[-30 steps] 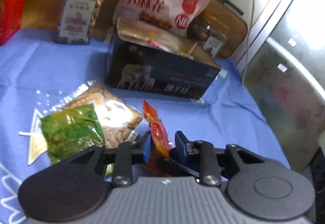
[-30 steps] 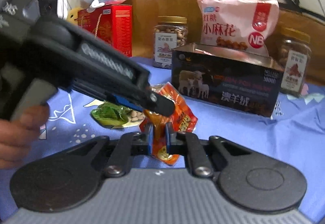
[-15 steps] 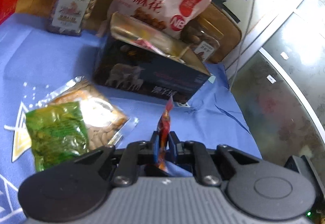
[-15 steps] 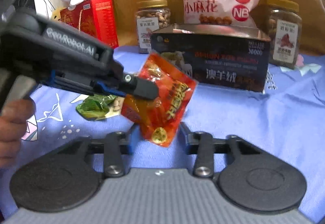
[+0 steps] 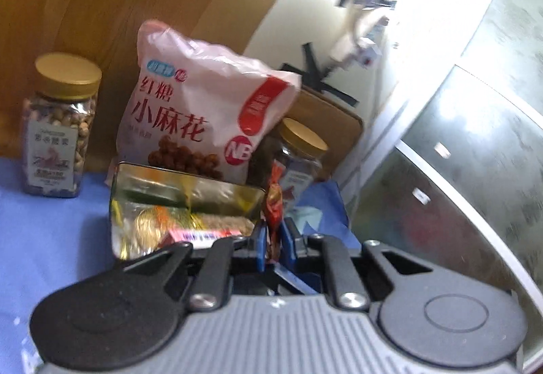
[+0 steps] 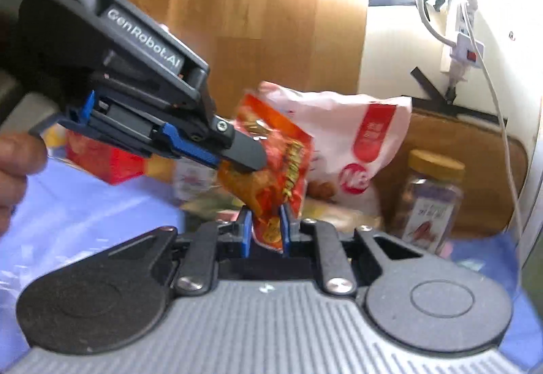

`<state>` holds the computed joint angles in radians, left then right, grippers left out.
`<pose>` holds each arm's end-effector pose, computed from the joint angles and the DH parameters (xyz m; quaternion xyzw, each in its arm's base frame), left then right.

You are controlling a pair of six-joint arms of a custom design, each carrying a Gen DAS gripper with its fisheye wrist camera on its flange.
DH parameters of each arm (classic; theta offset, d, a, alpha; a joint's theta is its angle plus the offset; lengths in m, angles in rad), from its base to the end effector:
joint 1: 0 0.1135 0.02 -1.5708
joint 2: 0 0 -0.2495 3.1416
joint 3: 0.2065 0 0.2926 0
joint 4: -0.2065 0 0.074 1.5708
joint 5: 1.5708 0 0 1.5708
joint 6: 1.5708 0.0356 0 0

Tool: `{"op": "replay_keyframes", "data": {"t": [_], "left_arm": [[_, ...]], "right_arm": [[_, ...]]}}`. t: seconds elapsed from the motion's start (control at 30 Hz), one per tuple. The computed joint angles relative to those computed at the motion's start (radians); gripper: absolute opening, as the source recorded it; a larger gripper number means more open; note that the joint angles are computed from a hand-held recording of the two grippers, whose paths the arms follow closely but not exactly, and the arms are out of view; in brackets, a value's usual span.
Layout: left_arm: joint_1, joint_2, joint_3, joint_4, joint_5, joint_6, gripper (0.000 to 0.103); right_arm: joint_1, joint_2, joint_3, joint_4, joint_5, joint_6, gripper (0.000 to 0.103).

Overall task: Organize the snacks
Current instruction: 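Carry the red packet into the tin box and open the left gripper, then grasp the green snack packet on the table with the left gripper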

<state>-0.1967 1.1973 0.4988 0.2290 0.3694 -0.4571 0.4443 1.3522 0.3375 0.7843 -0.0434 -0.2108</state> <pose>0.2745 -0.0678 0.1591 -0.0135 0.8431 -0.3134 0.4368 0.2474 0.1195 0.1205 -0.2648 0.7375 0.0892 0.6148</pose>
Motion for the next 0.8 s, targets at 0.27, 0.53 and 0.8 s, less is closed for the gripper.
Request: {"op": "replay_keyframes", "data": {"t": [0.27, 0.53, 0.8], "left_arm": [[0.004, 0.353, 0.180, 0.027, -0.132, 0.006, 0.012], [0.123, -0.041, -0.091, -0.043, -0.087, 0.081, 0.015], [0.428, -0.592, -0.388, -0.465, 0.065, 0.149, 0.017]], "right_arm": [[-0.029, 0.255, 0.112, 0.118, 0.141, 0.043, 0.024], [-0.054, 0.046, -0.063, 0.095, 0.006, 0.200, 0.026], [-0.008, 0.083, 0.037, -0.214, -0.250, 0.246, 0.035]]}}
